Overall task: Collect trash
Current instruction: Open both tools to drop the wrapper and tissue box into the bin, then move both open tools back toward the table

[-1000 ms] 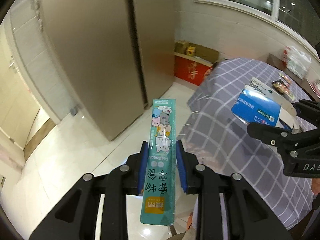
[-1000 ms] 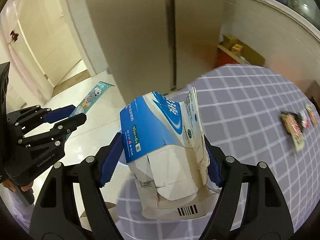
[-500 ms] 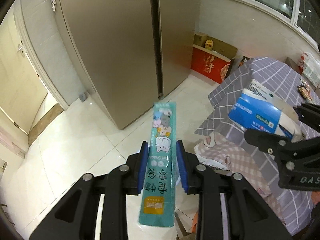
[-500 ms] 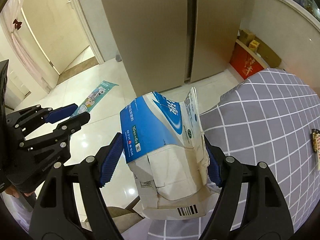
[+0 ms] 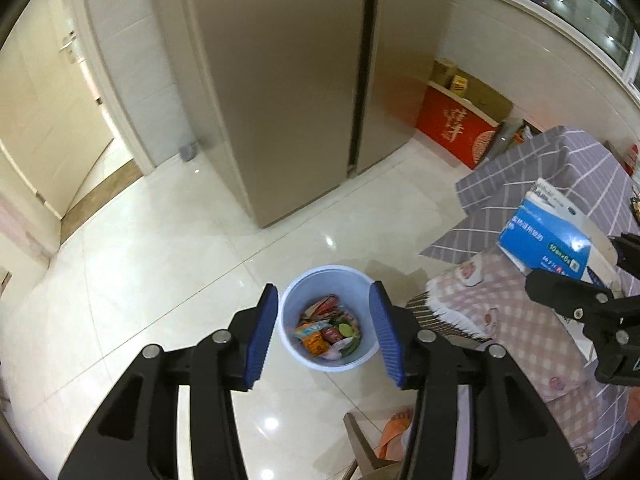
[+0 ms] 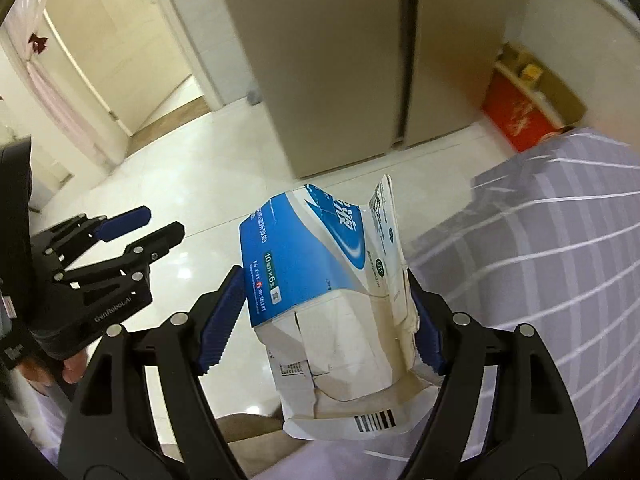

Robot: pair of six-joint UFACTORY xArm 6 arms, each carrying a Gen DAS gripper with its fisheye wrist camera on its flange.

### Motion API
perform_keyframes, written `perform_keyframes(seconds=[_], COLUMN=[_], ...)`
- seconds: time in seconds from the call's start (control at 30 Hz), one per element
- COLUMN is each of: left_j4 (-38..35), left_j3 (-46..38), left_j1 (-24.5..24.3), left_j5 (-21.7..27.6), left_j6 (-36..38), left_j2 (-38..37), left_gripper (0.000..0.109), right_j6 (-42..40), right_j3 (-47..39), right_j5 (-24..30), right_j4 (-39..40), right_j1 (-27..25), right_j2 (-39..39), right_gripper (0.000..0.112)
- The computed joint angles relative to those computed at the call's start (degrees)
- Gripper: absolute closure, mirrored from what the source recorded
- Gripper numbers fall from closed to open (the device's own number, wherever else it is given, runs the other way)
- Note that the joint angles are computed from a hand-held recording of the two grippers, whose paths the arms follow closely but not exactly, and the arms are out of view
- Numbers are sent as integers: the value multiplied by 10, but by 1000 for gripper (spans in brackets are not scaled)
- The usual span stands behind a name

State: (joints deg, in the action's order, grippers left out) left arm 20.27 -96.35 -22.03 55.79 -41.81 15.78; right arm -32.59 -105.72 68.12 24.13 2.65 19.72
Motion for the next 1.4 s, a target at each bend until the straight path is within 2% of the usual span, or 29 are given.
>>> perform_keyframes(seconds=[0.1, 0.2, 0.3, 0.43, 0.53, 0.57, 0.6, 0.67, 0.73, 0.87, 1.4], left_j4=[9, 18, 27, 34, 31, 32, 33, 36, 35, 39, 40], left_j3=[46, 78, 116, 127, 131, 132, 131, 134, 132, 126, 71], left_j1=[9, 18, 27, 31, 37, 37, 37, 36, 35, 30, 3], left_j5=[-3, 0, 1, 14, 24, 27, 28, 27, 26, 33, 61], left_j6=[-20, -35, -52, -69, -74, -76, -78, -77, -73, -76, -77], left_j2=[-34, -60, -93, -108, -113, -114, -113, -115, -113, -109, -83], left_gripper=[62, 62, 62, 62, 62, 62, 62, 62, 62, 62, 62], right_j6=[6, 7, 9, 6, -1, 3, 11, 31, 37, 41, 6], right_j3=[3, -16, -18, -36, -31, -29, -28, -34, -46, -30, 41], right_j5=[-7, 22, 18, 30, 2, -7, -16, -19, 3, 4, -10], right_j4=[-11, 0, -8, 7, 10, 9, 6, 8, 12, -3, 51], right_j1=[17, 27, 47, 57, 67, 69, 71, 68, 63, 59, 5], right_j2=[3, 18, 20, 25, 18, 19, 19, 28, 41, 38, -33], right_gripper=[38, 38, 38, 37, 31, 23, 20, 20, 20, 20, 20])
